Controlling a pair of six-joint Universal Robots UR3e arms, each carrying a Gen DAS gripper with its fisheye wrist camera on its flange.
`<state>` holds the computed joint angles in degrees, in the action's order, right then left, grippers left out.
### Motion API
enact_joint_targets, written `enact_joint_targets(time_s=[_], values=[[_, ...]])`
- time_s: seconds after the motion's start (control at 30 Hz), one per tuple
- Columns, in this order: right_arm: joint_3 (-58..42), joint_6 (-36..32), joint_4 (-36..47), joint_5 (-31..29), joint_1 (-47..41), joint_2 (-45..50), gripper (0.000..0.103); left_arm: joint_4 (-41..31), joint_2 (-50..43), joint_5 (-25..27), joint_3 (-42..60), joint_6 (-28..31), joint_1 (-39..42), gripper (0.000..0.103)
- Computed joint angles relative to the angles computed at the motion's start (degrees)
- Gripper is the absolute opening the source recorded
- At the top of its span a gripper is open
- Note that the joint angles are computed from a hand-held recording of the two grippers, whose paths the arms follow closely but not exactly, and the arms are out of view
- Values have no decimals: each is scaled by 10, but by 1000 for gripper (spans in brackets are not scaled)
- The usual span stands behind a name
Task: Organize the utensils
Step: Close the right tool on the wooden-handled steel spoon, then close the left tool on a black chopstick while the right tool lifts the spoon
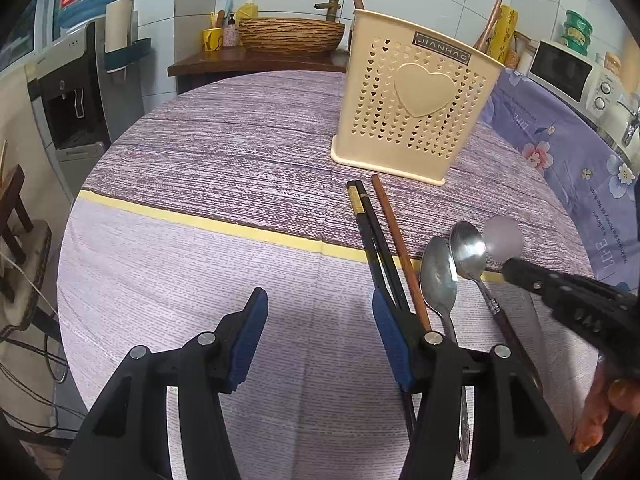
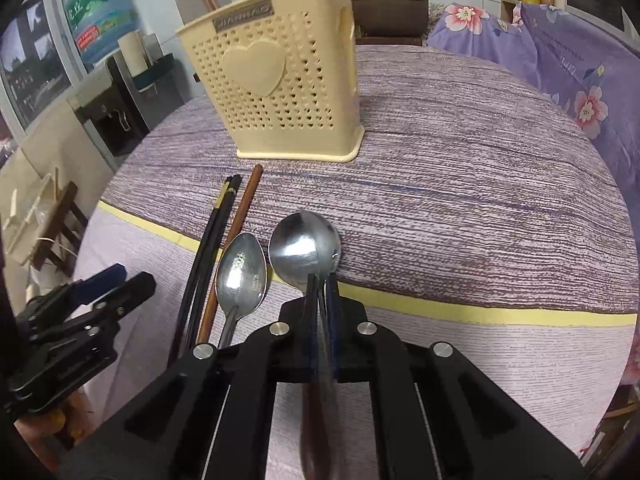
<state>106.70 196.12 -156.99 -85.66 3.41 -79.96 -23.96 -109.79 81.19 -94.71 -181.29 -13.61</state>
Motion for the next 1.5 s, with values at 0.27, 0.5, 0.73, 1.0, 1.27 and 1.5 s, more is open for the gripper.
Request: enact_joint_targets(time_s=[0.27, 0.5, 0.73, 1.0, 1.27, 1.5], values=[[86, -26, -25, 40, -77, -42, 5, -30, -20, -18, 33, -3, -1, 50], [95, -28, -43, 10, -74, -41, 38, -53, -44, 1, 69, 3, -27, 49], [89, -25, -46, -38, -53, -39, 46, -50, -53, 50, 74, 16, -54, 43], [83, -39, -32, -57, -42, -39, 48, -111, -121, 83, 192, 45, -64, 43], [20, -61, 7, -94, -12, 11, 48, -224, -216, 82, 379, 42, -58, 36], [-40, -71, 38, -101, -7, 48, 47, -279, -266, 95, 479, 36, -66, 22]])
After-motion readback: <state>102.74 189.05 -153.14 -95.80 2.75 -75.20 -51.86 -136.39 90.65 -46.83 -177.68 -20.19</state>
